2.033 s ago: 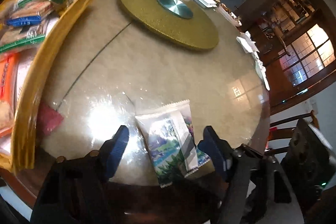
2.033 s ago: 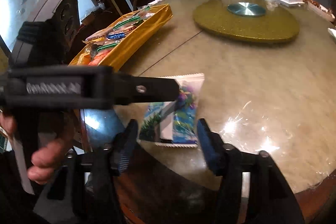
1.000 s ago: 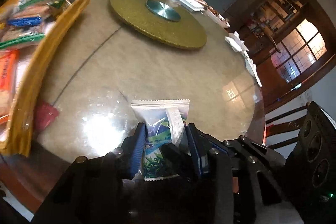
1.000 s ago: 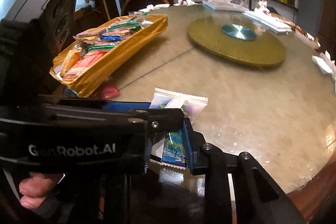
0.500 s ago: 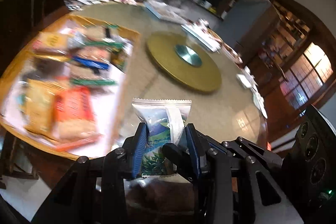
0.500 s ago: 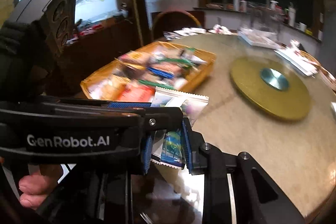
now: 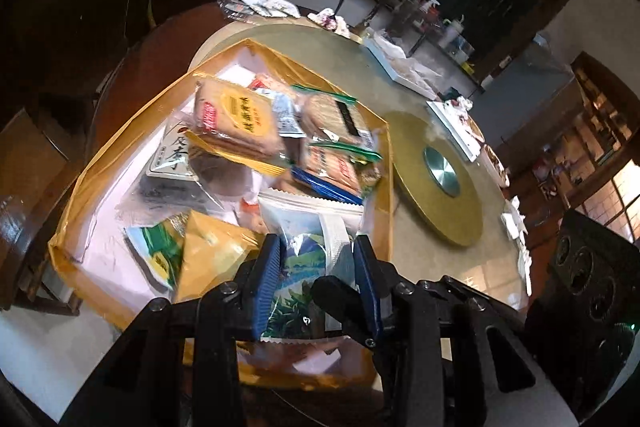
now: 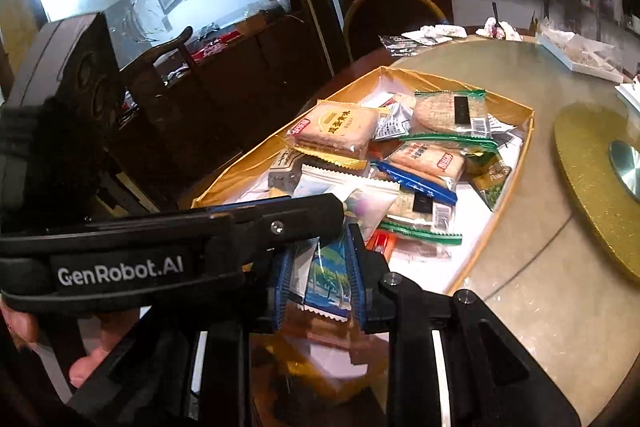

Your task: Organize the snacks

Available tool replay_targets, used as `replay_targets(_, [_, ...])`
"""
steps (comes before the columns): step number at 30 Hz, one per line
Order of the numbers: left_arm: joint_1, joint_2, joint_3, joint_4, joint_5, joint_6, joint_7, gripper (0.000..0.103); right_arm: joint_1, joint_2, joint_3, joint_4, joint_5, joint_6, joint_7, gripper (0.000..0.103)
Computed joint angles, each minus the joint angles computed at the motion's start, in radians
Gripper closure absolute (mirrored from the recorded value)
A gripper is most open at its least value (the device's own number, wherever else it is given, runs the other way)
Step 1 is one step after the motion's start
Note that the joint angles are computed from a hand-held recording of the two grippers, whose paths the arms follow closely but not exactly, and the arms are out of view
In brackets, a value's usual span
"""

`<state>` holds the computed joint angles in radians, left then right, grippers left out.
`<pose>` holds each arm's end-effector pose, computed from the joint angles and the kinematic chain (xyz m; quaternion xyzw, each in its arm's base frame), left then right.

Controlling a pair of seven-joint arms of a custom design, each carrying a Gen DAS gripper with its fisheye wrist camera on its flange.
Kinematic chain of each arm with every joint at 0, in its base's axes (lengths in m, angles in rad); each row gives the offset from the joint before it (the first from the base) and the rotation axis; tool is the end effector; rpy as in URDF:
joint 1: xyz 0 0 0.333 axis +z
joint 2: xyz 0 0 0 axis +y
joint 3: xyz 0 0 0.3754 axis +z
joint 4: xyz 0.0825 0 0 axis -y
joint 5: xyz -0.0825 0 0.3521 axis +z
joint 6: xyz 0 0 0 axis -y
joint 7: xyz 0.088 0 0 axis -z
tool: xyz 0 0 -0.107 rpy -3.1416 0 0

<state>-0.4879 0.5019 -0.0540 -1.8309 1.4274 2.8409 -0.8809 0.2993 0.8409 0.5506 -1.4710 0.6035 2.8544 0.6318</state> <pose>0.5438 -0.3820 0.3576 -0.8203 0.4190 -0.3681 0.1264 0.6220 0.4641 0.3400 -0.8655 0.2747 0.0236 0.4182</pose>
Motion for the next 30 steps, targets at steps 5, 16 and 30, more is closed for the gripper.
replay_targets(5, [0.000, 0.001, 0.012, -0.014, 0.054, 0.013, -0.089, 0.062, 0.026, 0.015, -0.033, 0.021, -0.002, -0.007, 0.072, 0.061])
replay_targets(16, [-0.080, -0.043, -0.079, -0.020, -0.079, -0.376, 0.090, 0.023, -0.123, -0.057, 0.097, -0.202, 0.029, 0.212, 0.130, 0.028])
replay_targets(30, [-0.242, 0.045, -0.071, 0.199, -0.320, -0.819, 0.407, 0.021, -0.291, -0.081, 0.237, -0.355, -0.072, 0.346, 0.253, 0.028])
